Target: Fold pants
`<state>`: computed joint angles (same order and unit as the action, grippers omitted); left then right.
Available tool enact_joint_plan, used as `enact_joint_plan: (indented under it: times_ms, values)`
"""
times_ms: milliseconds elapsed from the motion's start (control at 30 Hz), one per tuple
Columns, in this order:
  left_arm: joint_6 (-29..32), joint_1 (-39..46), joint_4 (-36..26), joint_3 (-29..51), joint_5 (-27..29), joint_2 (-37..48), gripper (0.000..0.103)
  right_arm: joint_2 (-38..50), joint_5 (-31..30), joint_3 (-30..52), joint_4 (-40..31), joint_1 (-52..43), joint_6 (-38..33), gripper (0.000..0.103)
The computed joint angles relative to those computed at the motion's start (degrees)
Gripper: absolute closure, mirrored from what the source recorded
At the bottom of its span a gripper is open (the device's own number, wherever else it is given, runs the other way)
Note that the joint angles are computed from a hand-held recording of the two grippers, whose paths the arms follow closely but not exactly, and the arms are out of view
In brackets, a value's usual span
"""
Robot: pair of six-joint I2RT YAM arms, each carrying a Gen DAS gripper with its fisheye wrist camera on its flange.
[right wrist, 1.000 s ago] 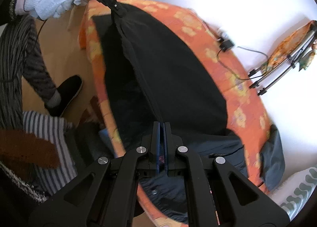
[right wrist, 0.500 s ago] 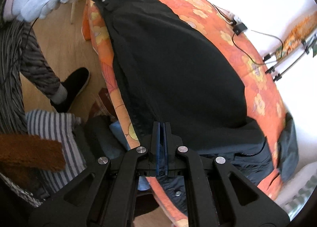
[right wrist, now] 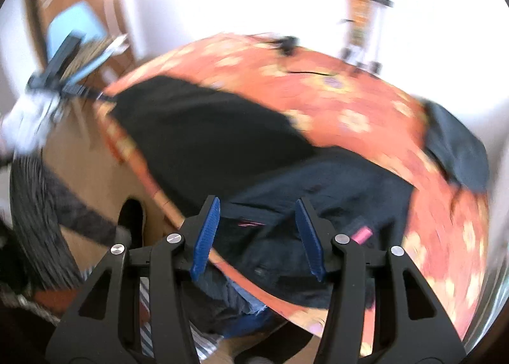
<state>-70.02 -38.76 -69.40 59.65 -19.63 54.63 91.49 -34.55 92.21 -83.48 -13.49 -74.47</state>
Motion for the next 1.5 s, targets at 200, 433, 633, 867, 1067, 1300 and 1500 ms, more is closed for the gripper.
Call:
enact_joint_plan:
  times_ms: [200,433,633,867,1067,1300,1500]
  values:
    - [12.50,-1.99,11.03,10.04,4.06,16.96,0.064,11.49,2.29,9.42,2.93,-4.44,14.89,0.051]
    - [23.61,-3.38,16.72,24.27,10.29,35.37,0.055,25.23,-0.46,19.40,-1.54,-6.14,26.72,0.051]
    - [31.03,-4.80,14.59,36.75,13.67,49.03,0.054,30.29,-1.05,19.88,-0.75,-5.07,31.66,0.051]
    - [34.79,-4.68,12.04,41.67,14.50,55.80,0.054,32.27,-0.06,18.57,1.33,-3.81,33.89,0.051]
    - [35.19,-3.19,13.89,38.43,13.47,55.98,0.054,30.71,1.58,15.03,5.65,-1.10,34.70,0.055]
    - [33.90,-0.57,18.20,32.80,13.88,52.35,0.094,29.25,2.87,13.09,7.94,-0.29,35.43,0.097]
    - [32.74,0.06,21.22,29.59,15.23,47.45,0.097,28.93,0.40,22.44,-0.81,-2.50,30.31,0.100]
